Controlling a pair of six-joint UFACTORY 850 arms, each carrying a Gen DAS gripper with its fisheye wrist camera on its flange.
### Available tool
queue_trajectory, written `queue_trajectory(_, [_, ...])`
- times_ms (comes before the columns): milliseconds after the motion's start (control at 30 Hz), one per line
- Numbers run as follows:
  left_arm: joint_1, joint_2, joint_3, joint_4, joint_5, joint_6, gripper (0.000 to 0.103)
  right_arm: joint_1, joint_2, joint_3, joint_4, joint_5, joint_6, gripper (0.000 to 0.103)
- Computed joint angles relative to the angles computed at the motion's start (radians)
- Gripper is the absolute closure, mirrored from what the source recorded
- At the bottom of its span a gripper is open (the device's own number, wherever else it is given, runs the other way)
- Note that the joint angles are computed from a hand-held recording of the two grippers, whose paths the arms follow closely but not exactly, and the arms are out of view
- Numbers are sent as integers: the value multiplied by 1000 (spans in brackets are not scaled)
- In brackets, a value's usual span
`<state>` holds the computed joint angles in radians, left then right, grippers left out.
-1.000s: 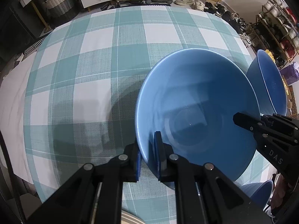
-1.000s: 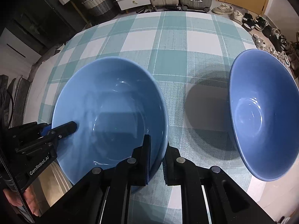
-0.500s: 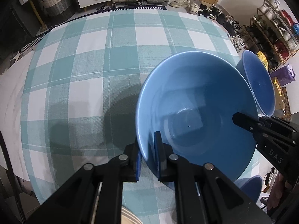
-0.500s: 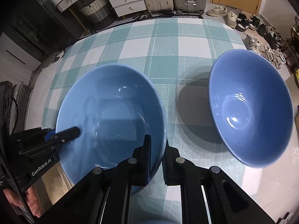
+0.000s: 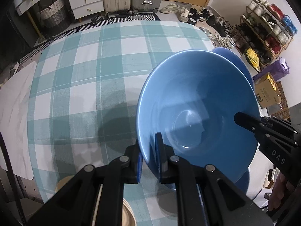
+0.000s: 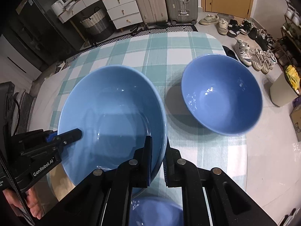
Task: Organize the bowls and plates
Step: 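Lift the blue bowls with both tools above the table, then carry the blue bowls with both tools toward the cream plates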
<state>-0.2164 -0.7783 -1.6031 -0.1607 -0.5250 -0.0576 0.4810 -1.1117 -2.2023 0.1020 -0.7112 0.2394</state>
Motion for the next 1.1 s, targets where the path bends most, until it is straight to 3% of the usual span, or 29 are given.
queue_trajectory(733, [-108,207,277,35,88,-66,94,18,446,640,-61,218,107,94])
queue_trajectory(1100, [-147,210,355,47,141,-119,94,25,503,810,-22,312,104,94])
